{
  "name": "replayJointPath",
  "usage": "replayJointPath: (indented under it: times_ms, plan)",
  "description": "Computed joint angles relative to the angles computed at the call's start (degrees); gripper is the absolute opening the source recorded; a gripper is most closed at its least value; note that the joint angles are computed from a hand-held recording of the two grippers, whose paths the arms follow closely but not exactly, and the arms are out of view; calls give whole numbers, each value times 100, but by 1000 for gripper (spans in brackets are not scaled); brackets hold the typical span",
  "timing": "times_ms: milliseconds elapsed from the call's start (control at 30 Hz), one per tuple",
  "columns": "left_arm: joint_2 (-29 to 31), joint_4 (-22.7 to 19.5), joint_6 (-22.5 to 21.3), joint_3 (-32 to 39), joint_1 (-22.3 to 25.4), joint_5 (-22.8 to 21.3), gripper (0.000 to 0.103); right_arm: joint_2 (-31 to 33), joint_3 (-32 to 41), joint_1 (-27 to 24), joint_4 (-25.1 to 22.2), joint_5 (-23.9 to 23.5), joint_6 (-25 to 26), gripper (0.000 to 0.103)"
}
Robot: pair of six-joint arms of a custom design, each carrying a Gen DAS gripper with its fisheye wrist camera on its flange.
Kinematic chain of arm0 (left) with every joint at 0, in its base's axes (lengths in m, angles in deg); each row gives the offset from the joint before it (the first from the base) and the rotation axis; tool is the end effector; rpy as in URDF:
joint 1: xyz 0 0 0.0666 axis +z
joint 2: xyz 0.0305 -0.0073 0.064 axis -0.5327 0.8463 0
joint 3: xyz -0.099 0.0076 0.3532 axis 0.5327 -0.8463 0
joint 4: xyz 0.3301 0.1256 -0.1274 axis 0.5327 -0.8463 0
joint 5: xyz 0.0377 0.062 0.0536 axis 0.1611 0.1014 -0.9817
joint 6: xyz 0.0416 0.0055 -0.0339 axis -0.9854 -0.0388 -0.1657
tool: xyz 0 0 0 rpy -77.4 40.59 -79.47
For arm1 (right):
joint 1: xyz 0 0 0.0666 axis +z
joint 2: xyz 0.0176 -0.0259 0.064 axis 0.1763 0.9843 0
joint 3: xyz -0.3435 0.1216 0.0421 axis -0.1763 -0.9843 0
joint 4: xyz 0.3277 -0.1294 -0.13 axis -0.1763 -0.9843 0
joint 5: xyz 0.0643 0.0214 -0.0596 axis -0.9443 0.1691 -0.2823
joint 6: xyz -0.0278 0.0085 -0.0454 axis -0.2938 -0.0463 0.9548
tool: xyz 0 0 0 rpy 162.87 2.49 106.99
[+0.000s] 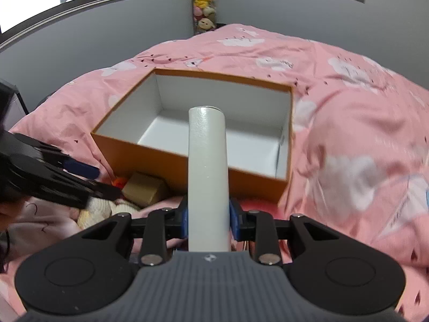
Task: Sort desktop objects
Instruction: 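Carry the glasses case toward the box while the left gripper grasps the gold box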
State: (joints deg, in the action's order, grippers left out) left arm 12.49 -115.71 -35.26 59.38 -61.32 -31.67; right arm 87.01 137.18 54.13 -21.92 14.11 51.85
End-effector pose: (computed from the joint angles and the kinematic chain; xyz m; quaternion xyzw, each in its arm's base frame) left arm 0.3570 -0.1979 0.5655 0.0803 0.9574 -0.0959 0.2604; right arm 0.3226 0.3033 0.5960 -0.2314 0.8935 0.1153 0.3673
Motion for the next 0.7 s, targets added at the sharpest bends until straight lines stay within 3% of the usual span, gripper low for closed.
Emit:
replayJointPath:
  times_ms: [267,567,700]
  plan:
    - [188,195,451,-131,157,191,75,378,381,-157,-188,-333,85,32]
    - [542,-43,564,115,100,123,75,497,521,-250,-248,-454,163,31]
    - [585,-6,575,62,81,67,71,503,524,-309,-235,-585,154,32]
